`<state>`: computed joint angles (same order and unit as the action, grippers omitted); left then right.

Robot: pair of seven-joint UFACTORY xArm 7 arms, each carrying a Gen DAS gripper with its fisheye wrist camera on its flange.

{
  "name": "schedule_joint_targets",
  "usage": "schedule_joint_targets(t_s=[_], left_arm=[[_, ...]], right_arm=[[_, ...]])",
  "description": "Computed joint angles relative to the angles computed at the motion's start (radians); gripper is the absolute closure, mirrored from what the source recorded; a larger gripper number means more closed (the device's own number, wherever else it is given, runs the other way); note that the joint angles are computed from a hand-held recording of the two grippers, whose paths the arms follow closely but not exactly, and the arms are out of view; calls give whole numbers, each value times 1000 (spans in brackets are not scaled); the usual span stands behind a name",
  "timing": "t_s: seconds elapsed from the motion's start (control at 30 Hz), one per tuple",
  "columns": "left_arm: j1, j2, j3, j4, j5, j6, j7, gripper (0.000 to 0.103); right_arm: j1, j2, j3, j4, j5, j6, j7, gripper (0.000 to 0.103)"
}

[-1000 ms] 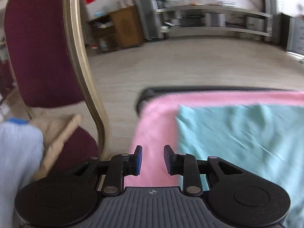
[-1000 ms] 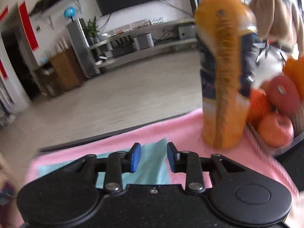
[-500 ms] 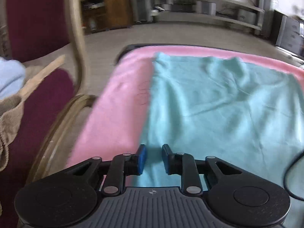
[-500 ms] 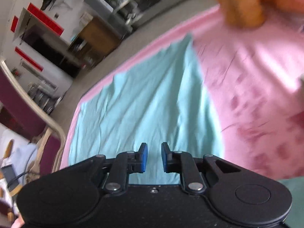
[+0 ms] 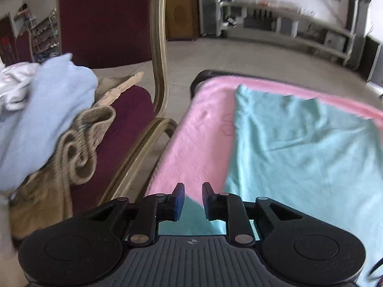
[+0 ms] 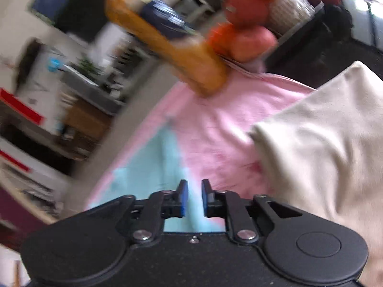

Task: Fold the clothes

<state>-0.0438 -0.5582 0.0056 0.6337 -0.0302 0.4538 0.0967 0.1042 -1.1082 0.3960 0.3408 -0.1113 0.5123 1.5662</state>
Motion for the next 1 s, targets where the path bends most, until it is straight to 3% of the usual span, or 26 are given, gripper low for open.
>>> schedule_joint_targets(t_s=[0.13, 0.33, 0.4, 0.5, 0.57, 0.67, 0.73, 0.8, 0.87, 0.9, 1.0], left_arm=[[-61, -118, 70, -59, -81, 80, 77, 78], [-52, -5, 11, -50, -79, 6, 54, 75], [-42, 60, -12, -33, -60, -26, 35, 75], [-67, 122, -4, -11, -73, -31, 46, 75], [-42, 142, -32, -1, -33, -23, 23, 72], [20, 157, -74, 7, 49, -23, -70, 66], [33, 164, -72, 16, 69, -16, -109, 65], [50, 154, -80, 10, 102, -23, -144, 66], [111, 120, -132, -21, 206, -57, -222, 67], [107, 97, -122, -32, 216, -58, -224, 68], [35, -17, -37, -69, 150, -13, -145, 68]], right_arm=[[30, -15, 51, 24, -14, -23, -2, 76], [57, 181, 28, 40, 7, -53, -33, 76], [53, 263, 22, 37, 3, -110, -39, 85], [37, 363, 16, 31, -25, -229, -62, 85], [50, 414, -7, 17, -11, -304, -71, 85], [57, 391, -14, 9, 6, -249, -70, 98], [14, 307, 30, -6, 1, -155, -1, 103], [-5, 222, 49, -39, 9, -97, 86, 103], [-9, 169, 79, -5, -9, 71, 135, 99], [5, 144, 80, 5, -14, 125, 155, 98], [83, 28, 62, -11, 2, 159, 209, 88]])
